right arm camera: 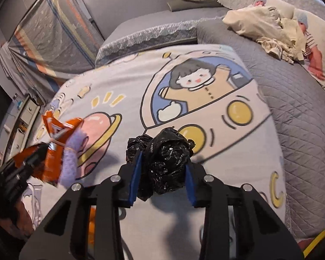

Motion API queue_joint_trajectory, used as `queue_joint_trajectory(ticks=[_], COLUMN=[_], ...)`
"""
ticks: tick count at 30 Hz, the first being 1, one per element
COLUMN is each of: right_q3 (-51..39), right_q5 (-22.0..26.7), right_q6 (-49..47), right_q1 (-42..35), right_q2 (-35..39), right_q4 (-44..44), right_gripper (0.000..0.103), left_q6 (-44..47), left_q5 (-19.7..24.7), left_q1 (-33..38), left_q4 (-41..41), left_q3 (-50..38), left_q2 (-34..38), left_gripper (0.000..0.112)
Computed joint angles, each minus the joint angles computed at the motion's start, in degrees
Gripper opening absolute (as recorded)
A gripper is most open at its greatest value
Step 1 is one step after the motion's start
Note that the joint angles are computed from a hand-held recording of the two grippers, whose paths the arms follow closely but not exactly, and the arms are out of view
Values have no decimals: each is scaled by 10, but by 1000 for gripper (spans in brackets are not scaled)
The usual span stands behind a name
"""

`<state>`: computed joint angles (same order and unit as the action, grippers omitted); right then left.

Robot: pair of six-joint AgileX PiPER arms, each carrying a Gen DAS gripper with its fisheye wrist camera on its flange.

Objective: Collect trash
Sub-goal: 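Grasp the orange snack wrapper with the left tool while the right tool grasps the black plastic bag, then carry the orange wrapper with the left tool while the right tool carries the black bag to the bin, then open the left tool over the bin while the right tool releases the black bag into it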

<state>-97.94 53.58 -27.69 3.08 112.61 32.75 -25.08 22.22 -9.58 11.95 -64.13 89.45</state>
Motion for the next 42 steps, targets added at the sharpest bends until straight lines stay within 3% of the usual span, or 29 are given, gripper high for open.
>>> queue_joint_trajectory(ticks=[6, 8, 11, 15, 17, 19, 24, 25, 28, 31, 32, 33, 37, 42], right_q3=[128, 162, 210, 270, 266, 272, 250, 248, 259, 257, 258, 264, 307, 406], right_q5=[28, 45, 50, 4, 12, -10, -16, -20, -50, -68, -75, -78, -39, 45], right_q6=[-136, -176, -225, -257, -253, -251, -246, -256, -271, -276, -283, -296, -401, -504], right_q1=[-130, -194, -294, -416, -481, -521, -600, -609, -622, -638, -643, -648, -641, -525], right_q2=[-138, -175, -220, -252, -229, -218, -163, -154, -145, -145, -146, -154, -199, -294], right_q4=[105, 129, 152, 136, 120, 99, 72, 73, 75, 85, 97, 115, 205, 261], right_gripper=[34, 34, 34, 34, 34, 35, 37, 39, 61, 66, 69, 72, 80, 84], left_q6=[3, -8, -81, -108, -60, -13, 110, 122, 139, 144, 120, 100, -14, -166], left_q5=[25, 34, 61, 71, 69, 77, 131, 141, 163, 140, 122, 104, 49, 49], left_q1=[0, -26, -108, -244, -304, -350, -430, -436, -443, -426, -421, -419, -379, -290], left_q4=[-25, -15, 63, 93, 49, 9, -114, -132, -174, -205, -186, -169, -57, 98], left_q3=[-3, -11, -37, -78, -122, -175, -362, -392, -452, -419, -390, -362, -235, -102], left_q2=[-113, -132, -119, -54, 1, 59, 236, 262, 316, 303, 284, 265, 170, 62], left_gripper=[16, 16, 16, 16, 16, 16, 16, 17, 19, 47, 64, 70, 79, 80])
